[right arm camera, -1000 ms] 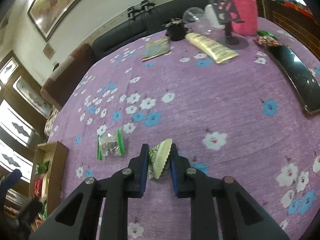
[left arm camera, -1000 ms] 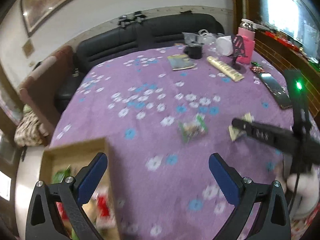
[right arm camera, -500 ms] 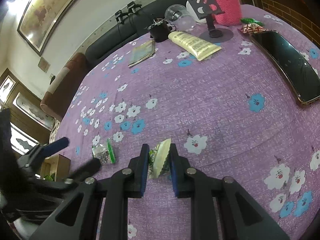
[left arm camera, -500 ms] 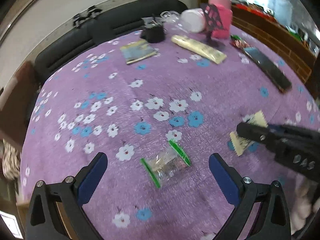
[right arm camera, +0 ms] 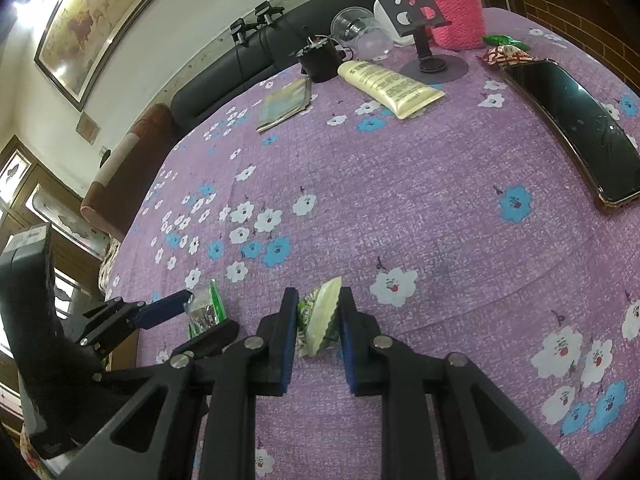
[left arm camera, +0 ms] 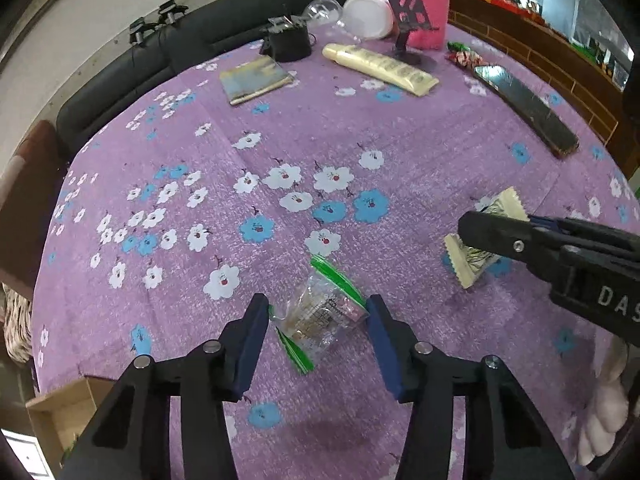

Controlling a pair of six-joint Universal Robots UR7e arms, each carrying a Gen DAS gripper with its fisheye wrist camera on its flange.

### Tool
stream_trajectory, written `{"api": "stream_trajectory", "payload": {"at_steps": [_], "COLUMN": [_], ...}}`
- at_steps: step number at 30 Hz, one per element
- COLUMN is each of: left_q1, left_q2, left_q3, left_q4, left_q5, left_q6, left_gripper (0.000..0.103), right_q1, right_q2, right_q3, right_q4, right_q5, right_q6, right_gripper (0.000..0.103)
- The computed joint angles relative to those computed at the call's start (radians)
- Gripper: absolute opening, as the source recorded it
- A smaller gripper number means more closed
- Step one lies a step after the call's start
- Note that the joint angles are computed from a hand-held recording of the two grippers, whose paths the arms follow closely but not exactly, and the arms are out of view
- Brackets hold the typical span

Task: Organize snacks
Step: 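Grasp the green-wrapped candy with the right gripper while the left grasps the clear zip bag, then carry both items over the tray and release them inside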

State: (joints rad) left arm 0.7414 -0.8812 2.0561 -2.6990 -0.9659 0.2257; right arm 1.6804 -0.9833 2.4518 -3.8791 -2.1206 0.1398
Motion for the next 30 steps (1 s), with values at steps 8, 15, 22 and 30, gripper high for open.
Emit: {"api": "stream_trajectory", "payload": {"at_steps": [8, 15, 22, 30], "left_q1": [-0.035, -0.067, -0.103, -0.097], "left_q2": [-0.146, -0.334, -0.588, -0.847], "left_q3": [0.094, 0.206, 0.329, 0.404], "left_q4": [-0.023, -0.036, 0.013, 0.077], "left_q5": [-0.037, -0.071, -0.052, -0.009], "left_q6": [-0.068, -0.151, -0.244, -0.297], "left_gripper": [0.052, 0.052, 0.053, 0.053], "right_q1": [0.01, 0.031, 0.076, 0.211], "right_q2": [0.007, 0.022, 0.056, 0.12], "right_q3": [0.007, 0.008, -0.012, -0.045], "right_q4": [-0.049, -0.087, -0.095, -0.061], "right_q5": [0.034, 0.028, -0.018, -0.087], "right_q6": [-0.033, -0.053, -0.073, -0.047], "right_gripper": [0.019, 0.019, 0.019, 0.019]}}
